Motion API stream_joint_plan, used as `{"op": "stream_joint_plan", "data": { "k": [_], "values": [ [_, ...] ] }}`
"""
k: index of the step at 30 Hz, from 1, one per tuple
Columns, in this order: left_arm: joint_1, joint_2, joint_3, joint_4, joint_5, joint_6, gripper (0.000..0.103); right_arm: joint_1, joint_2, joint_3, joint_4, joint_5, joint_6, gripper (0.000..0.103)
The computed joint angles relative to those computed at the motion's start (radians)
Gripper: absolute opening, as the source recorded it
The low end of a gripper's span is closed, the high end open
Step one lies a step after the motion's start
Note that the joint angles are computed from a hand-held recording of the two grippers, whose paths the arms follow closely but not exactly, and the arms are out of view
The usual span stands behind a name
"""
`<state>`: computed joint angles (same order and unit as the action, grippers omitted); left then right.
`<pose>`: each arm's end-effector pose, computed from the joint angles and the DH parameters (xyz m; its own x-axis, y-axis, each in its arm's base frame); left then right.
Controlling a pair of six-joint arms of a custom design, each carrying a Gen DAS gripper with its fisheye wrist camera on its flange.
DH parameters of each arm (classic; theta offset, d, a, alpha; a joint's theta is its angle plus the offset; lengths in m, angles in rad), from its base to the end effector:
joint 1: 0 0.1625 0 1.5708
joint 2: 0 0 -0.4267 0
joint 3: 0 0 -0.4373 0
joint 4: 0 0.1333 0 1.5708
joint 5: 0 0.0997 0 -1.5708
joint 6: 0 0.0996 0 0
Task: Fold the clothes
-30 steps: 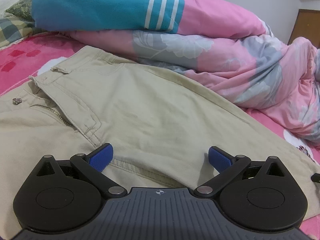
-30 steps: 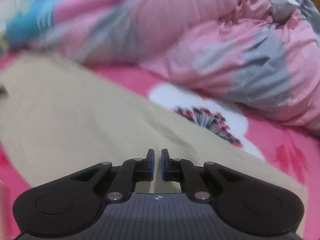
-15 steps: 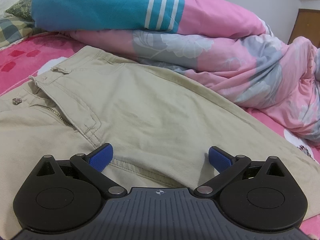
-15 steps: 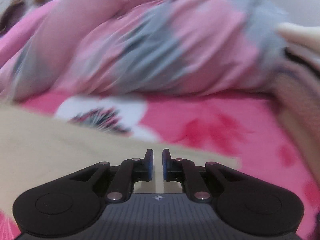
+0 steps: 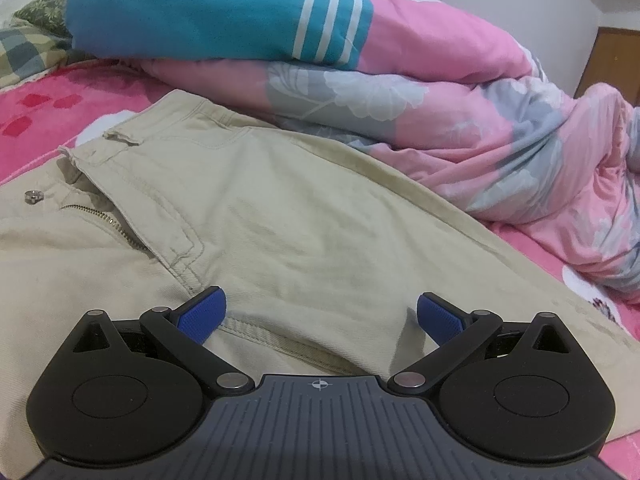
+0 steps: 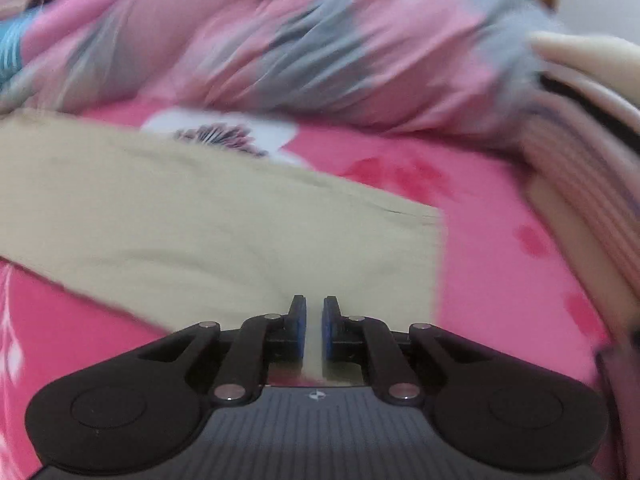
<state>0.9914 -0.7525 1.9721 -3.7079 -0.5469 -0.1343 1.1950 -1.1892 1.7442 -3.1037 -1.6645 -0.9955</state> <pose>-0.1259 -0.5912 0.0912 -0.8438 -0.3484 -0.4081 0.2218 0.4662 -0.8564 -0.1300 -0.6674 0.3554 -0.6605 -0.1980 0.7243 -0.6416 0.6499 -0.4074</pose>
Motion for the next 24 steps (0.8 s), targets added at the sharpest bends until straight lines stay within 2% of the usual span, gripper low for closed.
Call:
{"op": "stream_joint_plan", "data": {
  "k": [1,2,3,4,6,10,13,15,17,19,21,22,24],
  "values": [
    [0.0,-0.001,0.0,0.002,-0.001,-0.003,0.103,-0.017,-0.02,-0.003,0.007,-0.005,0.08,0.008],
    [0.0,-0.002,0.0,0.004,-0.002,-0.005,0.103,-0.023,-0.027,-0.007,-0.029,-0.053,0.146,0.01],
    [0.0,-0.002,0.0,0.006,-0.001,-0.006,0.103,-0.019,-0.025,-0.015,-0.059,-0.115,0.175,0.011],
    [0.001,-0.004,0.001,0.009,-0.002,-0.006,0.103,-0.016,-0.034,-0.015,-0.067,-0.136,0.19,0.011],
    [-0.001,-0.005,0.002,0.013,0.002,-0.007,0.103,-0.003,-0.06,0.013,-0.065,-0.071,0.211,0.011],
    [-0.009,-0.005,0.01,0.011,0.017,-0.004,0.103,0.108,-0.024,0.031,0.053,0.087,0.144,0.012],
    [-0.008,-0.007,0.017,0.002,0.01,-0.007,0.103,0.21,0.082,-0.01,0.185,0.114,0.067,0.011],
    [-0.006,-0.008,0.018,0.001,0.006,-0.009,0.103,0.269,0.182,-0.075,0.288,0.109,0.062,0.011],
    [-0.007,-0.004,0.015,0.003,0.011,-0.001,0.103,0.32,0.307,-0.168,0.344,0.087,0.057,0.011],
    [-0.007,-0.005,0.015,0.002,0.009,0.002,0.103,0.353,0.442,-0.289,0.356,0.021,0.056,0.011],
    [-0.007,-0.007,0.019,0.001,0.005,0.0,0.103,0.367,0.542,-0.381,0.294,-0.013,0.031,0.007],
    [-0.006,-0.008,0.02,0.001,0.003,0.0,0.103,0.372,0.59,-0.428,0.26,-0.027,0.015,0.0],
    [-0.005,-0.011,0.023,-0.001,-0.003,-0.002,0.103,0.393,0.65,-0.504,0.186,-0.094,0.057,0.002]
  ]
}}
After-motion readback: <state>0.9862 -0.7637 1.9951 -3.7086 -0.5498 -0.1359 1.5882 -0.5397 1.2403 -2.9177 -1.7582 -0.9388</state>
